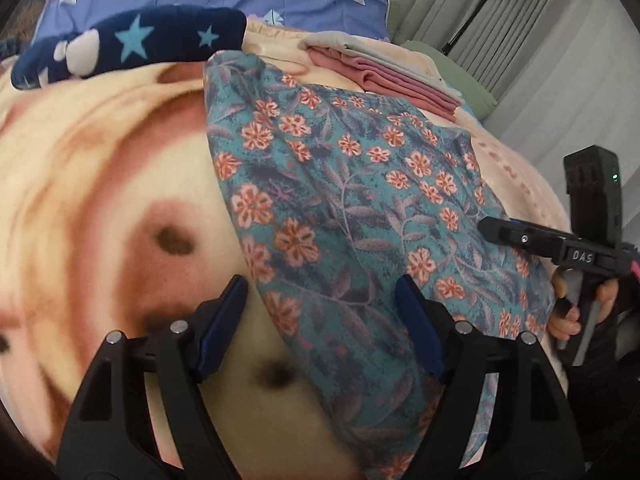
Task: Fold small clothes
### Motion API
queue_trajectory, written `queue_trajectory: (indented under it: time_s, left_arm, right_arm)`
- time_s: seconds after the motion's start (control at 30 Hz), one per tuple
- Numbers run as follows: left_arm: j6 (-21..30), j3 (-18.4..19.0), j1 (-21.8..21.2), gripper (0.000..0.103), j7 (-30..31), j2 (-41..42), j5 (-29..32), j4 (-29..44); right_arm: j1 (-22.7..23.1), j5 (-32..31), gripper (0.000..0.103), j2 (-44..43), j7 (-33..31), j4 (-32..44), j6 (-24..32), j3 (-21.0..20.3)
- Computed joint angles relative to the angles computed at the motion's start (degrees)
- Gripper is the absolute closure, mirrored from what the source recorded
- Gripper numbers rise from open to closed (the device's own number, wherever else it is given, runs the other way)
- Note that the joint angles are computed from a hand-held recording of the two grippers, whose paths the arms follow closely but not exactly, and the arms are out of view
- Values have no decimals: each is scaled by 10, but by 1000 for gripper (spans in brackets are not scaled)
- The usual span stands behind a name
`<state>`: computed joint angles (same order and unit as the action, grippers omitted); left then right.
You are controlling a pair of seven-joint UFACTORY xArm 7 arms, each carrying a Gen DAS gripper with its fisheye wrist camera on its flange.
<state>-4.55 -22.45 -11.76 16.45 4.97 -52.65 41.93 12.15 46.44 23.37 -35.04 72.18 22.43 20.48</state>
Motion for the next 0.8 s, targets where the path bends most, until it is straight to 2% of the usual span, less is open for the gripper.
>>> queue_trajectory:
  time_s: [0.03, 0.07, 0.13, 0.2, 0.33, 0.47, 0.57, 0.7, 0.8]
  left_arm:
    - [4, -20, 20, 25, 37, 6, -36, 10]
    - [7, -17, 19, 25, 53, 12, -48, 20]
    - [13, 28, -18, 24, 17, 22, 0, 28]
    - [17, 15, 5, 24, -17, 34, 45, 37]
    - [30, -34, 65, 24, 19, 61, 21, 71]
    - [41, -56, 98, 24, 59, 89, -4, 105]
    - [45, -76, 123, 24, 89, 113, -24, 130]
    - [42, -98, 146, 25, 127, 136, -38, 151]
    - [28, -122, 164, 27, 145, 140, -47, 147]
  right_arm:
    - [-4, 2, 46, 9, -1, 12, 12, 2]
    - [-8, 4, 46, 21, 1, 29, 30, 2]
    - [-12, 5, 46, 39, 5, 55, 52, 2]
    - [-8, -5, 46, 58, 18, 83, 72, -4]
    - [4, -48, 46, 91, 46, 137, 103, -15]
    - [1, -69, 46, 145, 59, 213, 137, -11]
    - [2, -72, 46, 179, 62, 253, 132, -4]
    - [11, -100, 47, 191, 40, 262, 106, 0]
    - [-4, -85, 57, 178, -4, 224, 54, 25]
